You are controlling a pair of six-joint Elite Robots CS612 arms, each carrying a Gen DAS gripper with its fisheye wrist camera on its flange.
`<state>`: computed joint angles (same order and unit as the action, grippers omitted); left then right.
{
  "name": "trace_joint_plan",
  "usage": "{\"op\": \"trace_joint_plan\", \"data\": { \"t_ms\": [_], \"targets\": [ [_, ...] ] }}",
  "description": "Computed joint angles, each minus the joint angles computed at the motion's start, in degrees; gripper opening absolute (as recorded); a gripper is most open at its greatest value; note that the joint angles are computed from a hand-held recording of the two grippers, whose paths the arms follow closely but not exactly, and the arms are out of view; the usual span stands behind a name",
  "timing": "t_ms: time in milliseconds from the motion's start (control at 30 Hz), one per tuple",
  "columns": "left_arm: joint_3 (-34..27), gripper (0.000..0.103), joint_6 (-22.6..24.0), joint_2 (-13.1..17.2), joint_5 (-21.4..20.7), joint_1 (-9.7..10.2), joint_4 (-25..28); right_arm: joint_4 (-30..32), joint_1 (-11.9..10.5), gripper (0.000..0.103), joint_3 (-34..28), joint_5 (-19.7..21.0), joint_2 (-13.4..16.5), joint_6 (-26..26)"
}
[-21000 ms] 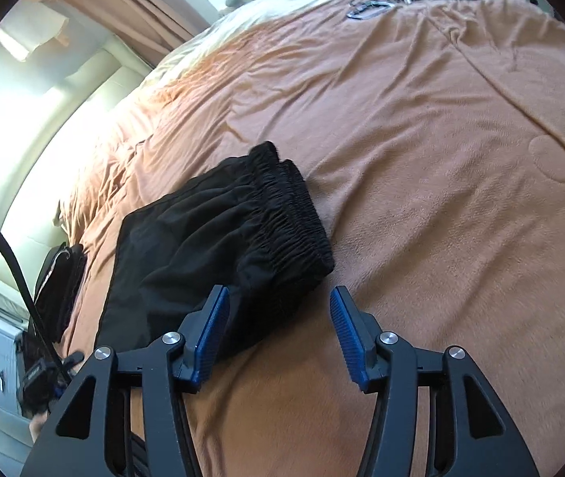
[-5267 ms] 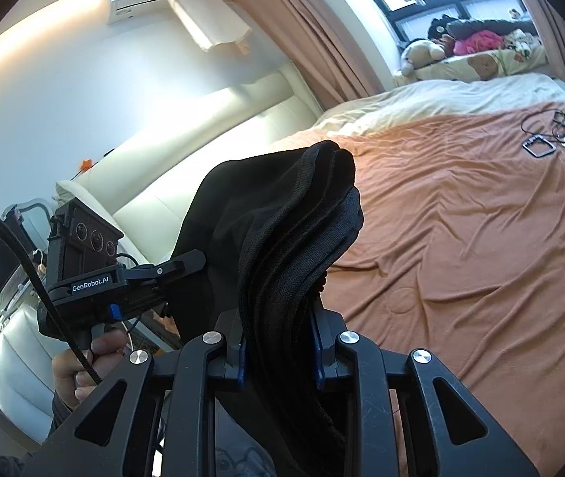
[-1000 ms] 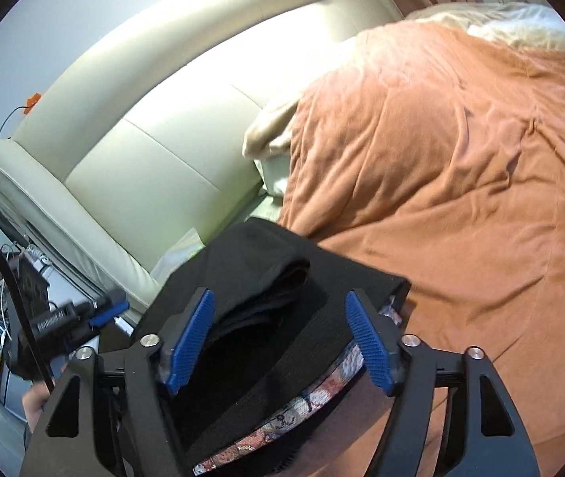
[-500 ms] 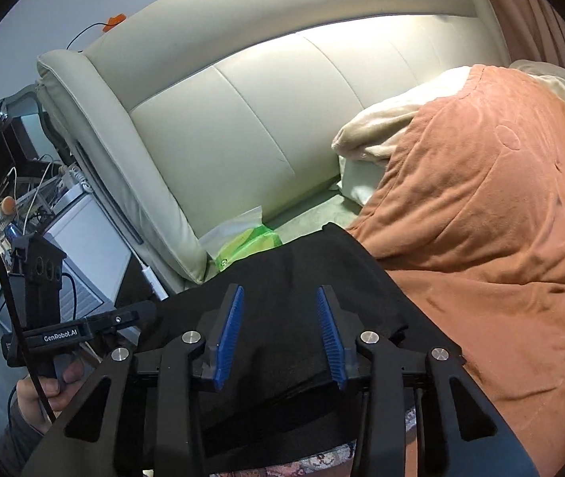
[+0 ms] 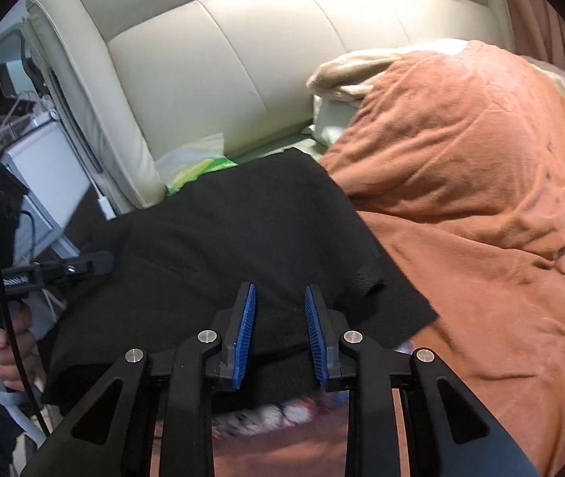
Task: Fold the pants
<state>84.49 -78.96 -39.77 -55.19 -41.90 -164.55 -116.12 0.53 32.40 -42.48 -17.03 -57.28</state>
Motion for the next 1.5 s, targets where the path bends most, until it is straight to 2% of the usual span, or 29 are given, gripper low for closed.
{"op": "trace_joint_plan", "data": {
  "t_ms": [67, 200, 500, 567, 600, 633, 700, 733, 767, 800, 867, 933, 1000, 1100, 1233, 1333, 1500],
  "targets": [
    [0.06, 0.038, -0.40, -0.25, 0.11, -0.44, 0.54, 0.30, -0.30, 0.023, -0.32, -2.07, 0.04, 0.86],
    [-0.13, 0.039, -0.49, -0.51, -0.05, -1.34, 0.58, 3.54, -1.10, 0.023, -1.34, -3.58, 0.06, 0.65],
    [-4.44, 0.039, 0.48, 0.41, 1.94, -2.48, 3.37, 2.82, -5.15, 0.024, 4.79, 0.38, -5.04, -1.22],
    [-5.77, 0.039, 0.48, 1.03, 1.69, -2.57, 3.43, 2.01, -6.19, 0.038, 6.64, 1.07, -6.29, -1.80],
    [-6.30, 0.039, 0.35, 1.22, 1.63, -2.64, 3.79, 0.94, -6.76, 0.048, 7.62, 1.39, -6.91, -1.67],
    [-6.85, 0.039, 0.27, 1.37, 1.46, -2.71, 4.31, 0.23, -7.20, 0.052, 8.50, 1.73, -7.43, -1.86],
    [-8.36, 0.039, 0.29, 1.74, 0.94, -2.92, 6.13, -0.50, -8.11, 0.052, 9.90, 2.11, -8.38, -2.76],
    [-8.99, 0.042, 0.22, 1.86, 0.84, -3.05, 7.12, -0.14, -8.52, 0.054, 9.98, 1.99, -8.59, -3.23],
    [-9.78, 0.048, 0.08, 1.93, 0.99, -3.32, 8.56, 0.18, -8.89, 0.056, 10.14, 1.91, -8.85, -3.55],
    [-10.20, 0.053, -0.06, 1.99, 1.32, -3.55, 9.22, 0.27, -9.20, 0.063, 10.24, 1.78, -9.05, -3.57],
    [-10.90, 0.074, -0.53, 1.96, 2.18, -4.12, 10.49, -0.77, -9.91, 0.071, 11.15, 1.71, -9.78, -3.15],
    [-12.19, 0.084, -0.99, 1.98, 3.01, -4.77, 13.19, -1.55, -10.58, 0.077, 12.12, 1.73, -10.54, -3.23],
    [-13.64, 0.085, -0.88, 2.08, 3.66, -5.37, 16.11, -3.44, -11.16, 0.085, 13.70, 1.37, -11.57, -3.02],
    [-15.41, 0.090, -1.11, 2.16, 4.83, -6.26, 19.33, -10.32, -12.32, 0.086, 18.35, 2.20, -14.04, -2.47],
    [-17.33, 0.100, -1.61, 2.26, 7.57, -7.69, 21.91, -11.45, -14.21, 0.096, 22.85, 4.88, -17.04, -3.65],
    [-19.03, 0.100, -1.71, 2.50, 9.17, -8.66, 24.03, -12.43, -15.65, 0.103, 25.90, 5.56, -19.06, -4.76],
    [-21.36, 0.101, -1.51, 2.70, 11.61, -10.40, 26.04, -15.90, -17.60, 0.103, 30.10, 3.53, -21.86, -2.90]
  ]
}}
